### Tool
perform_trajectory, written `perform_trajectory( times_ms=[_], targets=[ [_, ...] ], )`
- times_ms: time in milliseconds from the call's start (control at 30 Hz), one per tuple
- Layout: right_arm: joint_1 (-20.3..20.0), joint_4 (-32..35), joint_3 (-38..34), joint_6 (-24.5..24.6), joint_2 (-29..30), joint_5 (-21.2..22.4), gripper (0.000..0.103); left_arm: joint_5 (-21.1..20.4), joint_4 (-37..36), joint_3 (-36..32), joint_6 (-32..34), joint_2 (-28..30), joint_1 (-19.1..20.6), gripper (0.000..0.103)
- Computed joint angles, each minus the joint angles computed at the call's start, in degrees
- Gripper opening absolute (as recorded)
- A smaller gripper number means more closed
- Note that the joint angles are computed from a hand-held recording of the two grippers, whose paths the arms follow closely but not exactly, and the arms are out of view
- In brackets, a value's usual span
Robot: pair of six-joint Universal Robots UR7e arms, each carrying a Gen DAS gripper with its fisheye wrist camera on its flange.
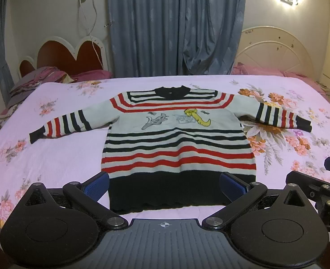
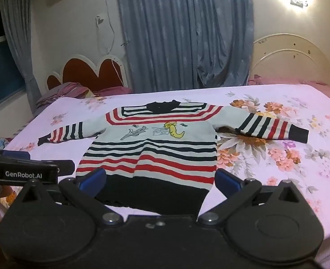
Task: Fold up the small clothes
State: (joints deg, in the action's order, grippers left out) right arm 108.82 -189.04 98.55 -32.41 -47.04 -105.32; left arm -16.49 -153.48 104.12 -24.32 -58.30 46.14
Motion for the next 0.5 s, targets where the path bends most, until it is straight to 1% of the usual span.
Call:
perform_trajectory(
  times_ms=[167,500],
  targets=[
    [0.02,-0.19,0.06,0.21,-0.08,-0.15,0.102,-0.25,1.18,-0.17,-1.22,-0.09,0.05,0.103],
    [-0.28,-0.28,-0.11,-0.05,-0.08,0.35,0.102,-0.05,1.44,-0.37,-1.37,0.25,0.17,0.103]
  ],
)
